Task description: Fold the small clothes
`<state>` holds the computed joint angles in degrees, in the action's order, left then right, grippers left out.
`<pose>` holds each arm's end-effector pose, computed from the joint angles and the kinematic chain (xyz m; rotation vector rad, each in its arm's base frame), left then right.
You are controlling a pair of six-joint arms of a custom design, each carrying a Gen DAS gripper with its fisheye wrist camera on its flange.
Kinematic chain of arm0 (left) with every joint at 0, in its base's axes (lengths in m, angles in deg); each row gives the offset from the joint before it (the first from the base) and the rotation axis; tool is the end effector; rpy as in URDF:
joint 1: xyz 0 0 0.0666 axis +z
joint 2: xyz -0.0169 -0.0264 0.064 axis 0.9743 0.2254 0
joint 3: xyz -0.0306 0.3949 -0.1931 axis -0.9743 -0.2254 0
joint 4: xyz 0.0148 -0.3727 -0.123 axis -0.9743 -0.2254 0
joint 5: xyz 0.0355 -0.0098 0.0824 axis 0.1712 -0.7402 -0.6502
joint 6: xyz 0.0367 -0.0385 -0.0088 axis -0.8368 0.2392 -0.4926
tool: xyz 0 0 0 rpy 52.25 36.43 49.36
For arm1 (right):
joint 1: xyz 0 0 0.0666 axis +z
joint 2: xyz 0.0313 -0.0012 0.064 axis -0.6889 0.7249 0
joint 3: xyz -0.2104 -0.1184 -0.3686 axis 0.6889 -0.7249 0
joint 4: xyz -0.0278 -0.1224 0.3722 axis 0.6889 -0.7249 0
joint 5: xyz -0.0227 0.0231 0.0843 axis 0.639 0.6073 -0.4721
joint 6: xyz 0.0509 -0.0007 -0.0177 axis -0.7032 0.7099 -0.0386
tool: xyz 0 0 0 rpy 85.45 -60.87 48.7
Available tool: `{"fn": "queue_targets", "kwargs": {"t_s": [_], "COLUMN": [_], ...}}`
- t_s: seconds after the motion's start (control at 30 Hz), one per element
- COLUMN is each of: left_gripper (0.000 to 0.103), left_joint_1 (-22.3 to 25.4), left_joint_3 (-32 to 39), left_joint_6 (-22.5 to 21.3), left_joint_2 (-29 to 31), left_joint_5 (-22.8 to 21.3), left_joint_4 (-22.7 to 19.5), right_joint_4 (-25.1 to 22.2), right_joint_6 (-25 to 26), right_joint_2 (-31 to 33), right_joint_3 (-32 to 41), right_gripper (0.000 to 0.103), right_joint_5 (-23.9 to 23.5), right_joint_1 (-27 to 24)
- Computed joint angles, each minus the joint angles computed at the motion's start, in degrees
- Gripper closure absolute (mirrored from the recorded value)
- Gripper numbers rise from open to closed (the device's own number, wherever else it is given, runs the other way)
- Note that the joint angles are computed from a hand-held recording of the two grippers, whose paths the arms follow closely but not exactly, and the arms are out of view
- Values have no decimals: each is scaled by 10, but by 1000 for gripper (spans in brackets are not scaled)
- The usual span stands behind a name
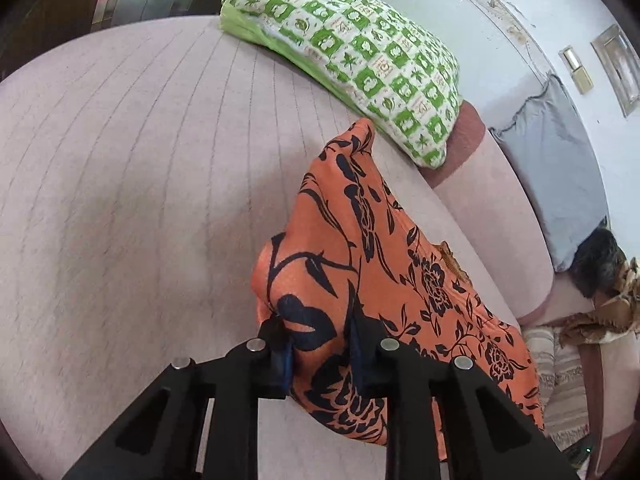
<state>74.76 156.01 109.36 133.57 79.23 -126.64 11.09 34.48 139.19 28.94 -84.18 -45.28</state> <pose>0.5968 -0.0411 0.4878 -0.1967 2.5252 -0.8140 0.4303 -0.0156 0.4651 1.0951 1.9741 0.4396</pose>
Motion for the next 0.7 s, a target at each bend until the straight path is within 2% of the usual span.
{"fn": "queue_targets", "kwargs": {"t_s": [0.07, 0.17, 0.2, 0.27, 0.33, 0.37, 0.4, 0.47, 0.53, 0.57, 0.6, 0.7], "left_gripper": [81, 78, 74, 66, 57, 45, 42, 44, 58, 69, 70, 71], "left_joint_1": [9, 12, 9, 3, 9, 12, 15, 18, 17, 14, 13, 8], "left_joint_3": [-13, -31, -36, -35, -29, -27, -28, -32, -29, -26, -24, -30], "left_joint_6": [-10, -28, -32, -56, -50, -47, -45, -31, -26, -31, -40, -47], "left_joint_2": [-18, -38, -39, -31, -24, -21, -20, -19, -16, -15, -15, -21], "left_joint_5": [24, 15, 1, -24, 4, 25, 41, 50, 39, 27, 18, 2], "left_joint_4": [-25, -57, -63, -81, -77, -75, -71, -55, -44, -44, -45, -37], "right_joint_4": [-6, -25, -37, -79, -106, -98, -98, -117, -146, -156, -163, -188], "right_joint_6": [-12, -34, -41, -61, -108, -128, -134, -128, -123, -118, -108, -68], "right_joint_2": [-25, -73, -81, -75, -70, -79, -89, -107, -123, -130, -133, -130], "right_joint_3": [-19, -57, -66, -76, -82, -90, -92, -85, -74, -68, -63, -37], "right_gripper": [87, 86, 86, 79, 73, 70, 69, 60, 50, 50, 50, 50], "right_joint_5": [-1, -12, -25, -81, -127, -137, -133, -105, -69, -49, -37, 46], "right_joint_1": [-2, -3, -7, -24, -42, -47, -48, -40, -26, -15, -8, 34]}}
